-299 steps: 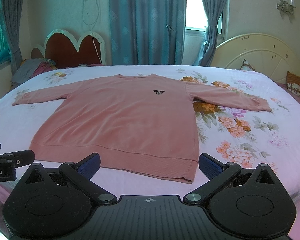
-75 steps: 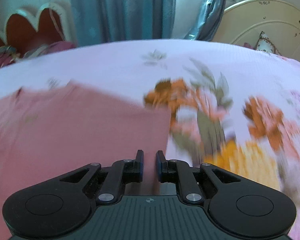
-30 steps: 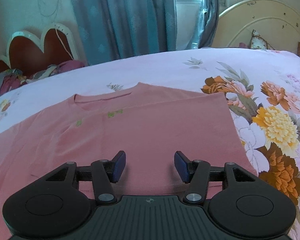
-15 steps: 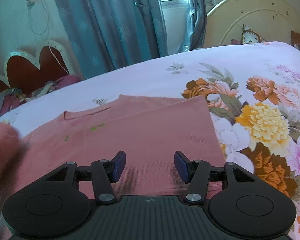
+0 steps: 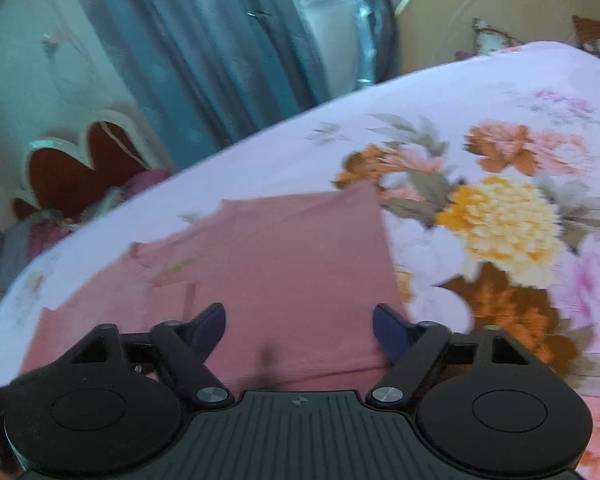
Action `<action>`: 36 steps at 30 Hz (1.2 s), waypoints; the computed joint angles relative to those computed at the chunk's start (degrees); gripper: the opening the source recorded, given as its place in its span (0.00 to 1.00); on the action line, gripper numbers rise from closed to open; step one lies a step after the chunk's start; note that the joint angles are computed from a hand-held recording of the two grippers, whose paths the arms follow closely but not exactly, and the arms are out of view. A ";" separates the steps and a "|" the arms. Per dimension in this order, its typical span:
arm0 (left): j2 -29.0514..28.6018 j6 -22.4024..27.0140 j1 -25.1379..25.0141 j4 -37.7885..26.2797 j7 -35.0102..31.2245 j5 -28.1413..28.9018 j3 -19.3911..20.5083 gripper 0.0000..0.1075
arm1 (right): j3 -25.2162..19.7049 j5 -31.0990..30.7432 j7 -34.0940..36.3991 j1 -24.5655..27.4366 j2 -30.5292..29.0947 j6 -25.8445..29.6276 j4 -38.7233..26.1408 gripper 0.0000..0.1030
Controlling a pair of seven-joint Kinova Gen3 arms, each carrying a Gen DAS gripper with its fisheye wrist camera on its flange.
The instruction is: Fold small clothes
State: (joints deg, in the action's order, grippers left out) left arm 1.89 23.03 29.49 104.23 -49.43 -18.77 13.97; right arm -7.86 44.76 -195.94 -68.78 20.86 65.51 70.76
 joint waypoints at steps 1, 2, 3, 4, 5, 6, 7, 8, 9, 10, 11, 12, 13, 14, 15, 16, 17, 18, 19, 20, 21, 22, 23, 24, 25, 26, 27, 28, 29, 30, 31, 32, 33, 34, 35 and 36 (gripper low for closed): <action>-2.62 0.02 -1.20 2.02 2.33 -0.23 -0.10 0.45 | -0.19 -0.13 0.25 0.52 0.08 -2.33 0.25 0.78; -5.27 0.96 -1.65 3.87 4.66 -1.39 -0.86 0.45 | -1.10 -0.23 0.68 1.59 0.61 -4.66 -0.07 0.78; -7.92 2.84 -1.06 5.29 6.99 -3.48 -2.39 0.45 | -0.95 -0.59 1.00 1.85 1.11 -6.99 -0.31 0.78; -10.58 4.78 -1.51 6.65 9.13 -5.03 -2.92 0.45 | -0.56 -1.51 1.55 2.10 1.81 -9.32 -0.81 0.77; -13.23 7.11 -2.97 8.20 10.35 -6.74 -2.54 0.45 | -0.48 -2.82 2.11 2.67 2.64 -11.65 -1.44 0.77; -15.89 9.44 -5.48 9.77 10.63 -7.89 -1.41 0.45 | -0.23 -4.43 2.70 3.16 3.41 -13.49 -1.96 0.75; -18.02 11.61 -7.78 10.98 9.99 -8.12 -0.70 0.45 | -0.18 -6.28 3.40 3.80 4.29 -15.06 -2.66 0.66; -19.34 13.61 -9.31 11.79 8.41 -7.41 -1.06 0.45 | -0.24 -8.43 4.03 4.58 5.25 -16.60 -3.38 0.60; -20.08 15.06 -11.29 12.34 6.62 -5.77 -1.30 0.45 | 0.00 -10.04 3.96 4.99 5.89 -18.08 -3.51 0.59; -20.65 15.72 -12.34 12.79 4.57 -3.83 -2.46 0.45 | 0.50 -11.35 3.25 5.09 6.61 -19.66 -3.68 0.58; -20.87 15.54 -12.34 13.18 2.24 -1.73 -4.40 0.45 | 1.24 -12.24 2.41 4.89 7.14 -20.90 -3.80 0.58; -20.50 14.64 -11.28 13.61 -0.09 0.02 -6.98 0.47 | 2.19 -12.81 1.67 4.47 7.59 -21.61 -4.05 0.58; -20.26 13.74 -10.96 14.15 -2.42 1.59 -8.60 0.48 | 3.67 -13.37 1.15 3.74 7.82 -22.53 -4.05 0.58; -19.98 12.66 -11.29 14.64 -4.11 2.50 -9.18 0.56 | 4.08 -13.44 0.46 3.70 8.33 -23.17 -4.52 0.58; -18.97 11.73 -12.24 14.55 -4.87 2.48 -8.70 0.63 | 4.54 -13.95 0.72 3.62 9.13 -22.88 -5.79 0.58; -18.41 10.81 -14.19 14.62 -4.70 1.89 -7.15 0.63 | 5.26 -14.87 1.90 3.35 10.10 -21.66 -7.72 0.57; -17.78 9.20 -15.76 14.88 -5.00 1.88 -6.09 0.62 | 5.21 -15.88 3.92 3.52 11.35 -19.59 -10.38 0.41; -17.08 8.00 -16.72 15.05 -6.23 2.52 -5.83 0.56 | 5.83 -17.26 5.73 3.39 12.64 -17.72 -13.02 0.31; -16.55 7.72 -17.12 15.04 -8.39 3.87 -6.63 0.51 | 5.65 -17.73 6.61 3.69 13.46 -16.79 -14.72 0.22; -16.33 7.15 -17.06 15.06 -10.72 5.38 -7.99 0.45 | 5.42 -17.72 8.00 3.84 14.52 -15.48 -16.94 0.21; -16.45 6.68 -15.94 14.99 -13.04 6.65 -9.97 0.31 | 4.14 -17.56 9.86 4.31 15.75 -13.37 -19.58 0.17; -16.52 7.13 -15.20 14.63 -15.37 7.66 -10.88 0.24 | 2.61 -16.46 11.75 4.73 16.86 -11.06 -22.24 0.07; -16.65 7.54 -15.16 14.39 -17.70 8.81 -11.23 0.19 | 1.83 -15.02 13.60 4.56 17.70 -8.73 -24.76 0.06; -16.31 7.36 -14.35 14.09 -20.03 10.78 -12.63 0.18 | 1.62 -12.77 14.53 3.82 18.10 -6.60 -26.59 0.06; -16.37 7.21 -14.60 14.14 -21.91 12.46 -12.98 0.18 | 2.48 -10.44 14.54 2.46 17.90 -5.01 -27.37 0.05; -16.39 6.94 -14.74 14.31 -23.41 13.56 -13.26 0.18 | 4.40 -8.11 13.61 0.52 17.15 -4.02 -27.08 0.05; -16.50 6.69 -14.85 14.50 -24.88 14.74 -13.60 0.18 | 7.05 -5.78 12.82 -1.95 16.20 -2.52 -26.71 0.05; -16.65 6.48 -15.11 14.72 -26.05 15.86 -13.79 0.18 | 9.25 -4.01 12.96 -4.13 16.05 -0.19 -27.15 0.05; -16.72 6.31 -15.35 14.87 -27.29 16.95 -13.99 0.18 | 10.39 -3.17 14.04 -5.36 15.62 2.14 -26.94 0.05; -16.68 6.30 -15.70 14.81 -28.37 17.84 -14.01 0.18 | 10.46 -3.26 14.39 -5.65 15.28 3.83 -25.84 0.05; -16.73 6.30 -16.21 14.86 -29.13 18.49 -13.72 0.18 | 9.48 -4.28 13.81 -4.93 15.20 4.60 -24.90 0.05; -16.66 6.34 -16.70 14.80 -30.01 19.18 -13.50 0.18 | 7.43 -6.24 12.90 -3.23 14.65 4.43 -22.99 0.05; -16.61 6.53 -17.10 14.68 -31.00 19.91 -13.37 0.18 | 6.44 -7.59 12.81 -2.26 13.97 3.34 -21.08 0.05; -16.53 6.85 -17.45 14.44 -32.12 20.77 -13.40 0.18 | 6.42 -8.02 12.89 -2.35 13.82 3.17 -20.05 0.05; -16.48 7.20 -17.84 14.23 -33.12 21.60 -13.32 0.18 | 7.45 -8.79 12.40 -3.05 13.59 2.55 -18.76 0.05; -16.31 7.35 -18.31 14.06 -34.06 22.37 -13.23 0.18 | 7.73 -8.92 11.67 -3.21 13.45 2.01 -18.00 0.05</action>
